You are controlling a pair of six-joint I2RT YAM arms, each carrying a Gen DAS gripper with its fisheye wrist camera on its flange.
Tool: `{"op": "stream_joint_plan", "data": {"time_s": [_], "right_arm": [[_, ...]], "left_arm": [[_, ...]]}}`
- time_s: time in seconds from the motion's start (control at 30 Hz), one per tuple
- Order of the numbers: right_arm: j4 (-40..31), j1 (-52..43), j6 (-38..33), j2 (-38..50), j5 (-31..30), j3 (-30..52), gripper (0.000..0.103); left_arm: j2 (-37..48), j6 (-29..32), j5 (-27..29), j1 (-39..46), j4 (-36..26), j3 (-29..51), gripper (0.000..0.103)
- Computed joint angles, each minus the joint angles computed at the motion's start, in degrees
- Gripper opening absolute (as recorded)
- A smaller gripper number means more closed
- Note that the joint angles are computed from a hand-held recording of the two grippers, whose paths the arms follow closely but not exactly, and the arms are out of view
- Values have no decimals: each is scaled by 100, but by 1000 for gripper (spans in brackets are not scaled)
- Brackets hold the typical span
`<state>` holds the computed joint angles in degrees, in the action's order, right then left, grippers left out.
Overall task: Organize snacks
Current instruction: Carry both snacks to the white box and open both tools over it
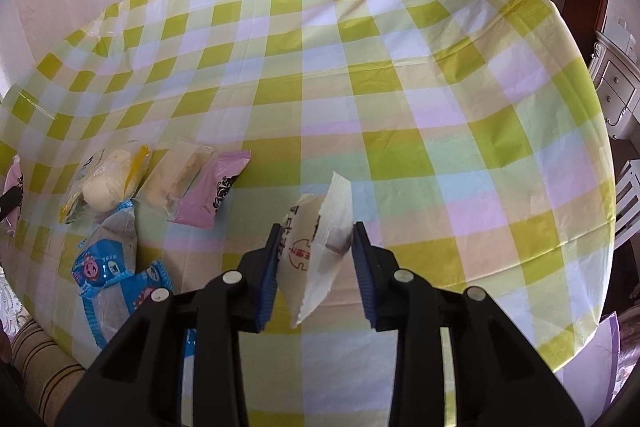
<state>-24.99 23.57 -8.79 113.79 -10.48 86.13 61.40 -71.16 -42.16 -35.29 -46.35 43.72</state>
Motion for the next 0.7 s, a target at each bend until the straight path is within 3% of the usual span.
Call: {"op": "stream_joint_plan", "data": {"time_s": [0.07, 0.37, 0.7], "right_arm": [[35, -86, -36, -243, -27, -260, 28], [119, -562, -277, -1211, -287, -1238, 27], [-27, -1456, -732, -2108, -429, -1982, 27]], "left_arm": [[114, -182, -67, -307, -92, 139, 18], [659, -490, -61, -1259, 94, 595, 18], [1866, 345, 555, -1814, 1141, 1548, 18]]}}
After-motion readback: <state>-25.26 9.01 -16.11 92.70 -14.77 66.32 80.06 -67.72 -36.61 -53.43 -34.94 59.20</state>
